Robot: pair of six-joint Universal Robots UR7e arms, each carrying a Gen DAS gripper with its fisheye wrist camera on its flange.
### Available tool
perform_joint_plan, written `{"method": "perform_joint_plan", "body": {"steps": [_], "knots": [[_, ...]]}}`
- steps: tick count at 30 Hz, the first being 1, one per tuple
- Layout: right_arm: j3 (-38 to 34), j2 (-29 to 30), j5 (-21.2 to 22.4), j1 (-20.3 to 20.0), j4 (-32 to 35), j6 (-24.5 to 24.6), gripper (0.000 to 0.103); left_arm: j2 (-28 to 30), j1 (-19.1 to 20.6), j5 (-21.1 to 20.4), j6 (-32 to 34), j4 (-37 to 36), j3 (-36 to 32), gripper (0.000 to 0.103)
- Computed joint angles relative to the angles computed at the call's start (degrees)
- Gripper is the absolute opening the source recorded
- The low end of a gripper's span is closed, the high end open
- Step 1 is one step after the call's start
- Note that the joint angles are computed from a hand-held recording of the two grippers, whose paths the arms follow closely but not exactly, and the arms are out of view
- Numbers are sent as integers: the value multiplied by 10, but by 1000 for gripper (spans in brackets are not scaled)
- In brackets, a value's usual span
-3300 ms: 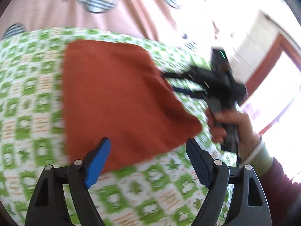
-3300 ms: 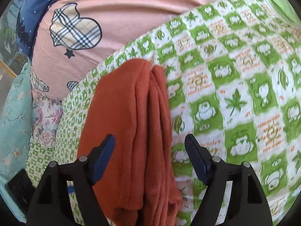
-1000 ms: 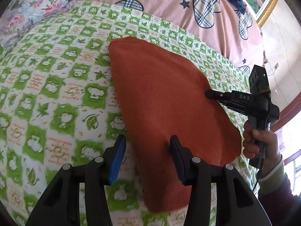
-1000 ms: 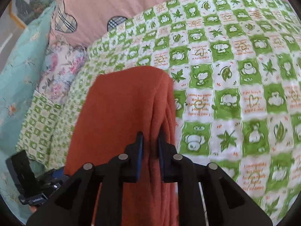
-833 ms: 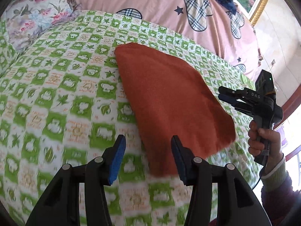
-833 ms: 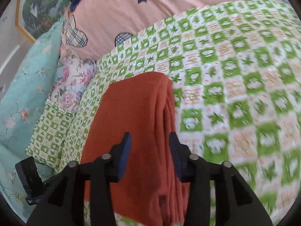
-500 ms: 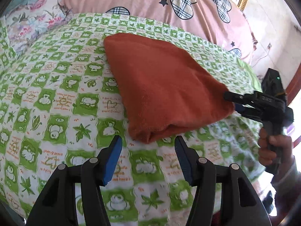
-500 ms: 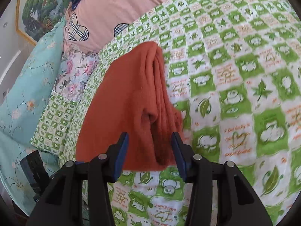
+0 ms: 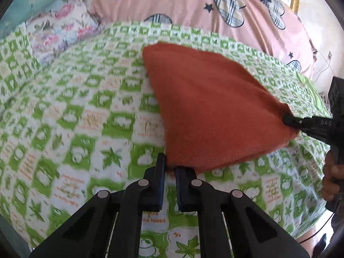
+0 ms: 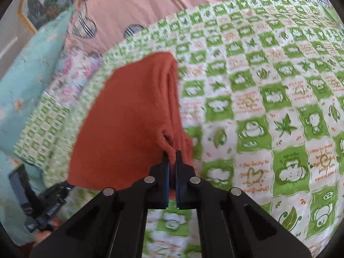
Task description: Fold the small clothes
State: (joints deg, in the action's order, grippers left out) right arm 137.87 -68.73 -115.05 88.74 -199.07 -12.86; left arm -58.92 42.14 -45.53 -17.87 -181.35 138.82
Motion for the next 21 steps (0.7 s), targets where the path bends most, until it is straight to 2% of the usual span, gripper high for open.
{"method": "perform_joint_plan", "body": {"steps": [3,4,5,7,9,11,13,15,18,21], "knots": [[6,6,-11,-4,-11,-1,5,-17,12,-27,-21,15,5,7],[6,4,-16,-3,-8,2,9,-23,15,-33,-24,23,5,7],[7,-2,-22,0,-1,8,18,-32,18,-43,-20,35,6,7],[13,-18,-32,7,-2,20,25,-46,22,-55,-7,50,8,7],[26,-40,-31,18,-23,22,25,-79,15,-74,2,66,21,7],[30,-51,-27,37,-45,12,25,-121,10,-112,17,63,32,7],[24,-58,9,48,-36,6,25,-138,13,-149,41,49,27,7],[1,-46,49,53,1,9,25,-128,23,-188,70,22,10,7],[-40,1,42,58,26,8,25,-87,52,-254,110,11,-30,8],[-78,45,-3,46,47,27,25,-45,73,-245,99,51,-62,8]]}}
